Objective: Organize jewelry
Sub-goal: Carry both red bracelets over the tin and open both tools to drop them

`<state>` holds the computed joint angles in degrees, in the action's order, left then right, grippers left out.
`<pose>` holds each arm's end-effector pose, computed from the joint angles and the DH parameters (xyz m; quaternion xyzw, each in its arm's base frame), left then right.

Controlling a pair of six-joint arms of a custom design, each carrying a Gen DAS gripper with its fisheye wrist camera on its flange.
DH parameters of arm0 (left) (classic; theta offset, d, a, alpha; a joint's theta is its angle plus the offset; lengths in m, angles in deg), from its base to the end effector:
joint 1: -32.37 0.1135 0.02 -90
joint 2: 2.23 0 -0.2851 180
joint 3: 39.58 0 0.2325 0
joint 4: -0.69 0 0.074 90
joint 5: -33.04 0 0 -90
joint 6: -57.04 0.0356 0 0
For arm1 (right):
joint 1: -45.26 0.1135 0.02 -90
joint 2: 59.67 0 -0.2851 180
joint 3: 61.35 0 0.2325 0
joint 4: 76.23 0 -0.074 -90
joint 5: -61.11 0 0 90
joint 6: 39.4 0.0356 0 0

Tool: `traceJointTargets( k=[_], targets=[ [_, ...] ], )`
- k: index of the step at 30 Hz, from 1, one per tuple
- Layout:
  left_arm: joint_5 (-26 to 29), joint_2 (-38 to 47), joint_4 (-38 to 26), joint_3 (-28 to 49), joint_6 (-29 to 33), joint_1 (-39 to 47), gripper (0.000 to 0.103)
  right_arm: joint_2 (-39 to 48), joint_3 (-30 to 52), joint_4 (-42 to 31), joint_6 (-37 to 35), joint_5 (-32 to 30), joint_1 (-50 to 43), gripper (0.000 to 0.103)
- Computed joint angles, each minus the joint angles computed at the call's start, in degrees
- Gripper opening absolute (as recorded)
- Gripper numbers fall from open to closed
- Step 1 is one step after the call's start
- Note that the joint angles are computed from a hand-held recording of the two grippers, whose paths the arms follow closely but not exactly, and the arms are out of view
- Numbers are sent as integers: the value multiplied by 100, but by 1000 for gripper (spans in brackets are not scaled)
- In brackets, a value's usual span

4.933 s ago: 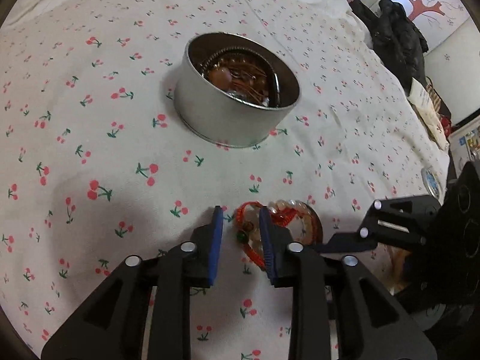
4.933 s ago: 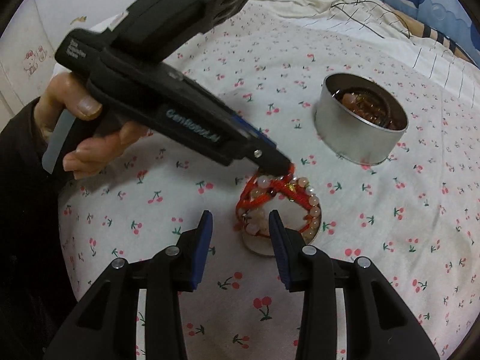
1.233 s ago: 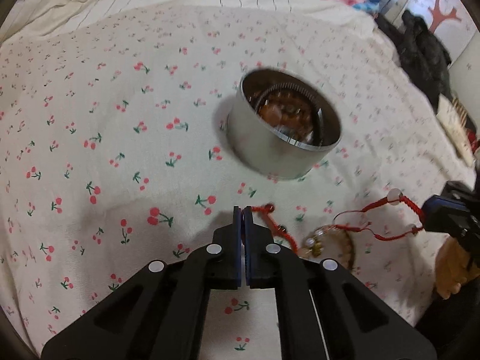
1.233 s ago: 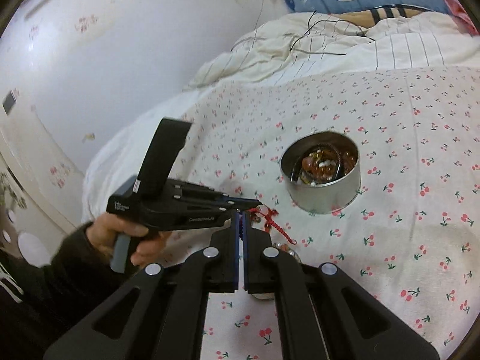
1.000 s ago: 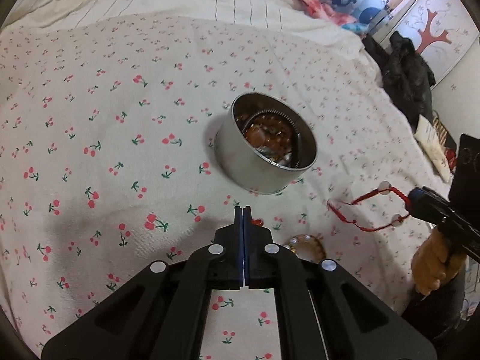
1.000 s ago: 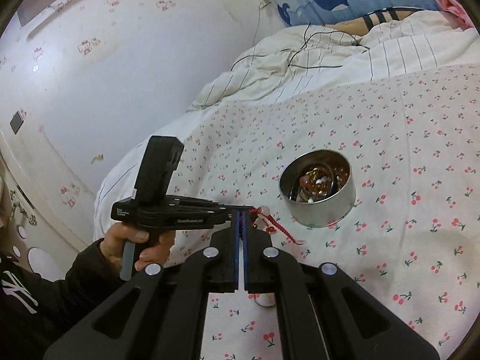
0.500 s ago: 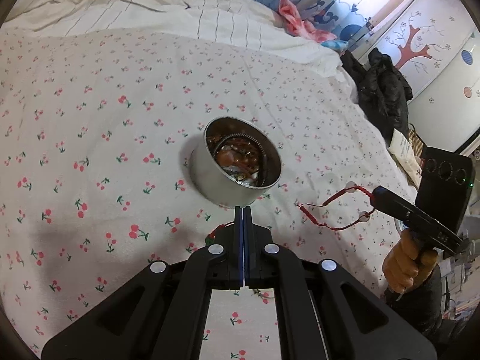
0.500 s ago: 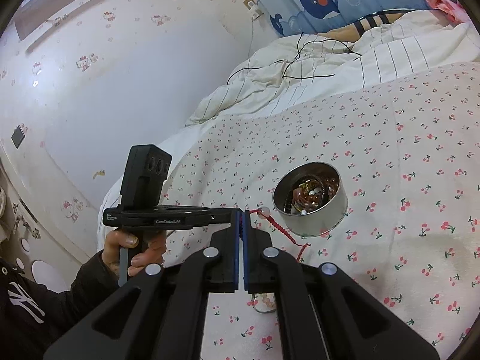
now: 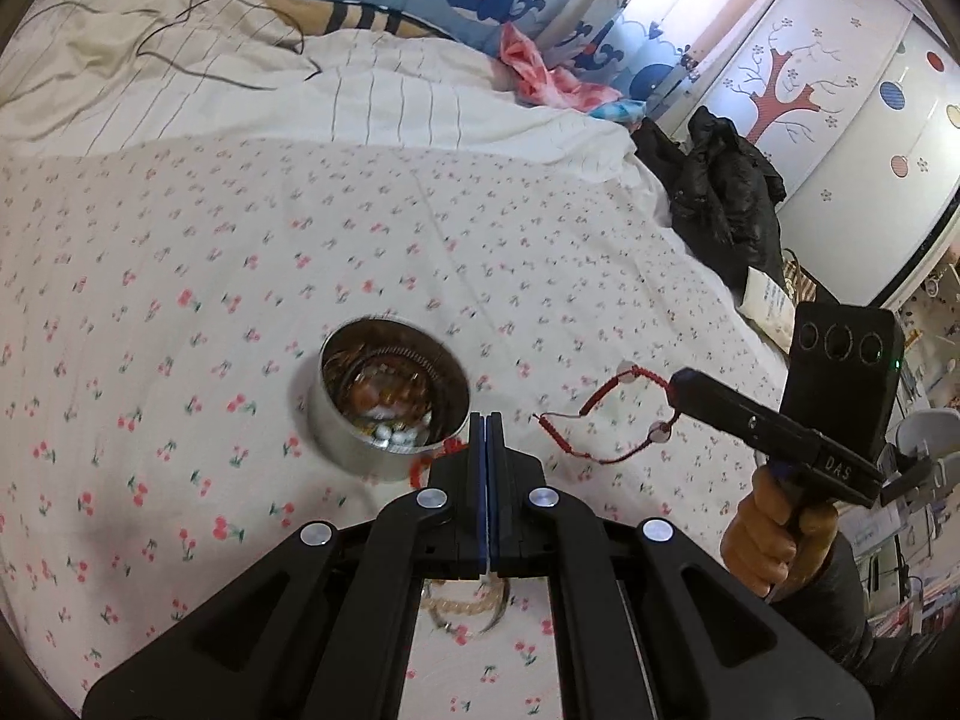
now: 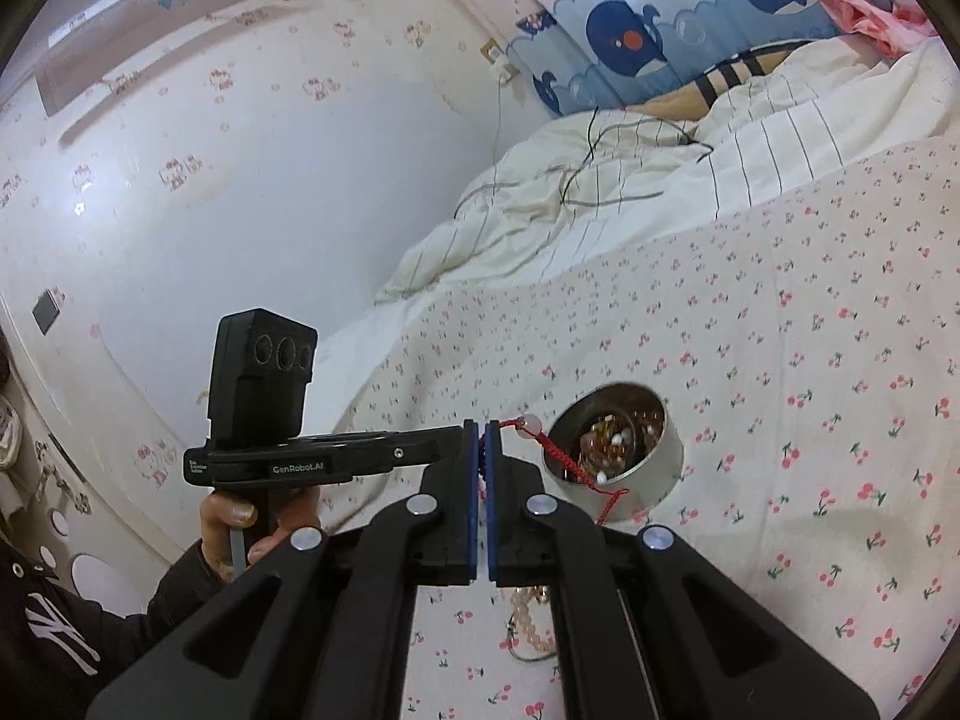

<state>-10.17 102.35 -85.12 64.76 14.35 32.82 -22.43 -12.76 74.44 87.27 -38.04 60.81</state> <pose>0.3312 -0.0233 0.2903 0.3773 0.8362 -0.3501 0.1896 0.1187 0.0389 0.2981 0.1017 0.8013 0.3159 0.4979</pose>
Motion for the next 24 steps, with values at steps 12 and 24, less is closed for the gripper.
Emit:
traceJointTargets(
  k=[12, 24],
  targets=[
    [-30, 442, 438, 411, -934, -603, 0, -115, -41, -1, 37, -249, -365, 2],
    [-1765, 1092, 1659, 200, -1979, -1178, 4, 201, -83, 204, 106, 18, -68, 2]
  ],
)
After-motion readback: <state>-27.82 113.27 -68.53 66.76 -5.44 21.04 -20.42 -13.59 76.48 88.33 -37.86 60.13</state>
